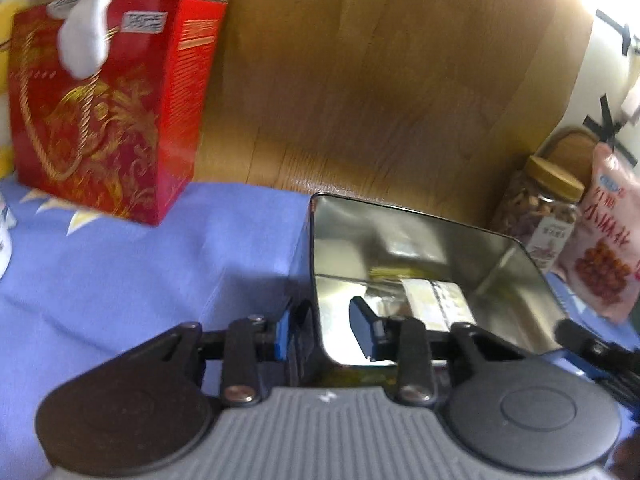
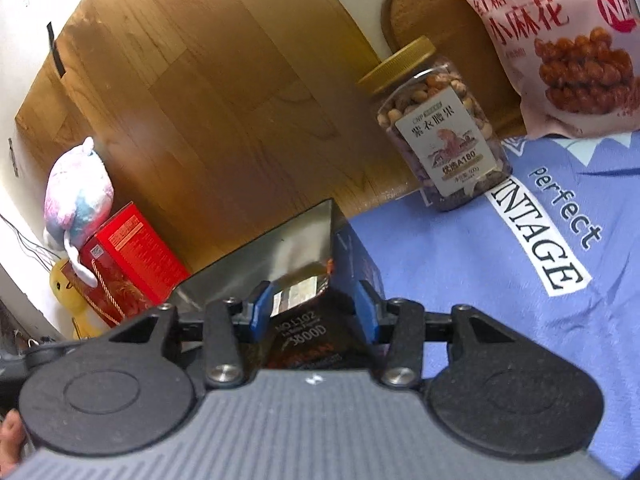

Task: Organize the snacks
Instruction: 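Carry the bread bag with the right gripper into the black tin and release, then grasp the green snack packet with the left gripper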

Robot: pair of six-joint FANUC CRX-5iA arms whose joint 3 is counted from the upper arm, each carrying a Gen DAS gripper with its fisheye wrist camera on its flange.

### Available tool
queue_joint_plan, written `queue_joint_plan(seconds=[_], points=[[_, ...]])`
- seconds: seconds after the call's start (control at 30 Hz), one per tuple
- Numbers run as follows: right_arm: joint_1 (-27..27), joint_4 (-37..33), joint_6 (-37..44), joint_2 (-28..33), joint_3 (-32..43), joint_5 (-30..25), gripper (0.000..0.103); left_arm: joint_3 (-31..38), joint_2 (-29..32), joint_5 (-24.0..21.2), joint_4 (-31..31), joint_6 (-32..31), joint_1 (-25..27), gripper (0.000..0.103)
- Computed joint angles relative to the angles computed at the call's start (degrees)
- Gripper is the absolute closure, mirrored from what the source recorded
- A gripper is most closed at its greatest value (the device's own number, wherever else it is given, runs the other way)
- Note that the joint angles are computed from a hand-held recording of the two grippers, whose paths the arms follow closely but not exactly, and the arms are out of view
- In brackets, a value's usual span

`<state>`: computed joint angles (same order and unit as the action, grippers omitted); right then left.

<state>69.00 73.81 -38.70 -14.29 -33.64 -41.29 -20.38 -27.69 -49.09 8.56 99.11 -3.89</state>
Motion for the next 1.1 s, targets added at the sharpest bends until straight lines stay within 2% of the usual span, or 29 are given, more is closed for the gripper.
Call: queue_joint_plan(seconds=[0.1,0.17,0.27,0.33,0.37,0.43,0.53,0.67,0.77,0.83,0.9,0.93,1.0,1.03,1.07,1.1], points=[[0.5,0.3,1.2,-0.2,-0.1,-0.8,0.05,0.8,2.1,1.8,-0.7,-0.8,-0.8,0.073],[1.2,0.0,2.6,0.0,0.2,-1.9,0.05,1.1,2.6,1.1,1.3,-2.2,0.2,0.072],[4.7,1.2,2.6,0.0,0.6,-9.6,0.05,-3.1,-2.1,1.1,9.2,-7.4,4.3,0.07],[7.2,3.7,1.4,-1.2,-0.5,-12.6,0.05,-5.2,-6.4,0.4,10.6,-9.4,6.5,0.069],[8.0,4.6,1.3,-2.0,-1.1,-11.8,0.05,-6.9,-9.1,0.3,12.0,-11.2,8.1,0.068],[8.8,4.7,3.6,-2.9,-1.6,-7.2,0.05,-7.8,-11.9,-4.6,14.3,-13.9,11.2,0.068],[10.0,2.9,10.8,-1.4,-0.6,-1.4,0.051,-12.0,-16.5,-10.3,23.4,-21.8,17.9,0.068],[10.6,-0.1,17.2,1.6,1.7,2.2,0.053,-13.8,-22.0,-13.9,22.5,-24.2,23.5,0.068],[10.5,-1.0,18.8,3.2,3.5,3.2,0.057,-15.2,-23.3,-17.8,25.2,-26.2,30.7,0.068],[10.0,-1.0,20.9,3.8,4.2,6.8,0.057,-15.0,-22.8,-18.2,23.5,-25.4,32.3,0.068],[10.0,-3.9,26.3,5.6,6.3,9.1,0.056,-14.8,-22.0,-19.1,22.6,-24.8,33.4,0.068],[10.2,-6.8,29.4,6.5,7.6,10.8,0.056,-15.6,-21.6,-20.5,24.6,-26.0,35.2,0.068],[9.7,-17.4,39.4,8.9,11.2,15.4,0.057,-17.5,-20.7,-23.6,29.3,-28.7,38.1,0.068],[10.1,-24.9,46.4,10.5,14.2,14.6,0.057,-17.9,-20.0,-24.0,30.0,-28.9,38.0,0.068],[10.1,-29.4,50.7,12.3,16.6,13.4,0.056,-18.3,-19.8,-24.2,30.3,-29.0,37.9,0.068],[9.9,-30.8,52.1,13.8,18.0,11.6,0.06,-18.6,-19.6,-24.3,30.6,-29.1,37.8,0.068]])
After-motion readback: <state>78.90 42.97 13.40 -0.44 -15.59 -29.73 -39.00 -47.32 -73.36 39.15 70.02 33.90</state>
